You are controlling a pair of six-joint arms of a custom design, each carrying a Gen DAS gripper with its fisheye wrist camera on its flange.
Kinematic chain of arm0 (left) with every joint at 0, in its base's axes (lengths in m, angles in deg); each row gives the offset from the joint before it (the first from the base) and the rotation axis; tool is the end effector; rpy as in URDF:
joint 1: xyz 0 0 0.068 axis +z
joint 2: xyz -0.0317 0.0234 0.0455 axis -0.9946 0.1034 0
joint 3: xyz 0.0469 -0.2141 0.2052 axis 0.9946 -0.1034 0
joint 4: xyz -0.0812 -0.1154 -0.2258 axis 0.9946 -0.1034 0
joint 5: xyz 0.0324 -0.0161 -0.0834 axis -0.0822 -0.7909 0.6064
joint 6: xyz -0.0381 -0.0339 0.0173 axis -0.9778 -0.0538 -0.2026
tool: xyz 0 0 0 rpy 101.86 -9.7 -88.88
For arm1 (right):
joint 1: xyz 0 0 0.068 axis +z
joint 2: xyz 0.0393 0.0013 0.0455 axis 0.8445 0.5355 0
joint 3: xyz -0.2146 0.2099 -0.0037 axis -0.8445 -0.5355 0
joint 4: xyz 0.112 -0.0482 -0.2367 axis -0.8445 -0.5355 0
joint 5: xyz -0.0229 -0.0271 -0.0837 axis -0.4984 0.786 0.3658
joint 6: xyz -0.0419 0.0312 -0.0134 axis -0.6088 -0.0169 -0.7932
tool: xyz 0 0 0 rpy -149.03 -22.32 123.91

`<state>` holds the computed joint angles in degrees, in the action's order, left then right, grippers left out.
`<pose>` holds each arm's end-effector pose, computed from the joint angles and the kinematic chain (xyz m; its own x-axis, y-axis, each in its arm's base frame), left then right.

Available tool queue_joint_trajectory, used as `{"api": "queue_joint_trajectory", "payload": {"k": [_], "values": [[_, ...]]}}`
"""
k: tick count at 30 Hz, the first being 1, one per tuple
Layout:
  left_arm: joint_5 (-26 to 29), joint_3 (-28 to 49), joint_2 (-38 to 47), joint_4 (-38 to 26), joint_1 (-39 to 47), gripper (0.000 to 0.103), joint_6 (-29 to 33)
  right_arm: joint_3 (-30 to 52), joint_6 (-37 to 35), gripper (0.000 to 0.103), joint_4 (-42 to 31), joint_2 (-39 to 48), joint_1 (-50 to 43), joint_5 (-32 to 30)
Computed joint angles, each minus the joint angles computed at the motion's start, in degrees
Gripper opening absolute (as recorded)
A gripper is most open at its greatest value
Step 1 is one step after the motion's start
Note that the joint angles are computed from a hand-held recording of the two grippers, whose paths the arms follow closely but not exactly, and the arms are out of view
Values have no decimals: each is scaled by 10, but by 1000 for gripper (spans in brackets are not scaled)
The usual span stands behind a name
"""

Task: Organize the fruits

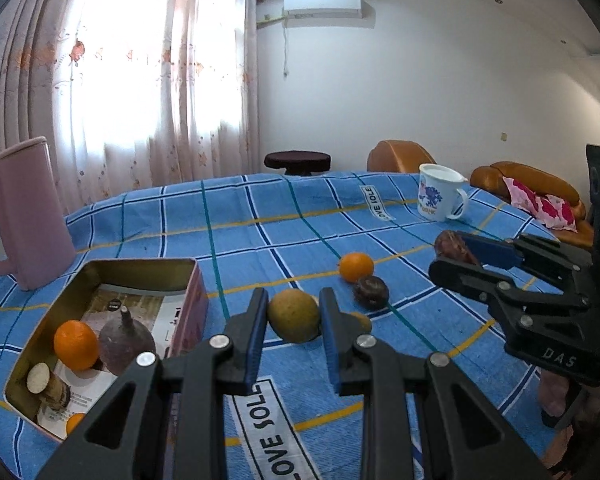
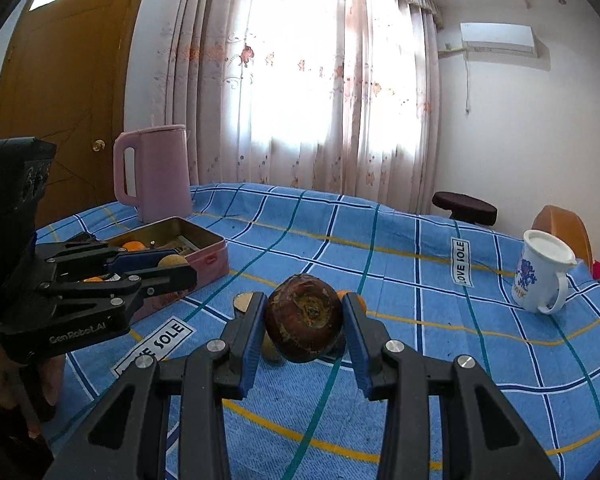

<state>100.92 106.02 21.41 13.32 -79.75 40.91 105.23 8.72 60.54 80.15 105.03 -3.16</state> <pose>0.2074 0.0003 0.1847 -0.4107 0.1655 -0.8966 0.4078 0.9129 -0.0183 0.1835 0.1745 0.1831 -0.3367 -0.2066 -0.9187 -0.3192 0.9429 -0.0950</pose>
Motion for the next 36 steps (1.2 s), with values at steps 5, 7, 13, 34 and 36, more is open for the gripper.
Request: {"api": "queue_joint_trajectory", "payload": {"k": [5,7,13,34,36], "values": [[-4,-11,-10,19,3,27,-7,-13,-8,40,26,-5,7,10],[-6,-18,-18,26,4,27,-9,-16,-10,40,31,-8,9,10],[-12,-35,-39,49,8,27,-16,-25,-15,40,50,-10,11,14],[70,-2,-20,19,121,27,-7,41,-34,40,50,44,48,-9],[87,14,-6,5,150,27,-1,64,-32,40,41,61,47,-24]]}}
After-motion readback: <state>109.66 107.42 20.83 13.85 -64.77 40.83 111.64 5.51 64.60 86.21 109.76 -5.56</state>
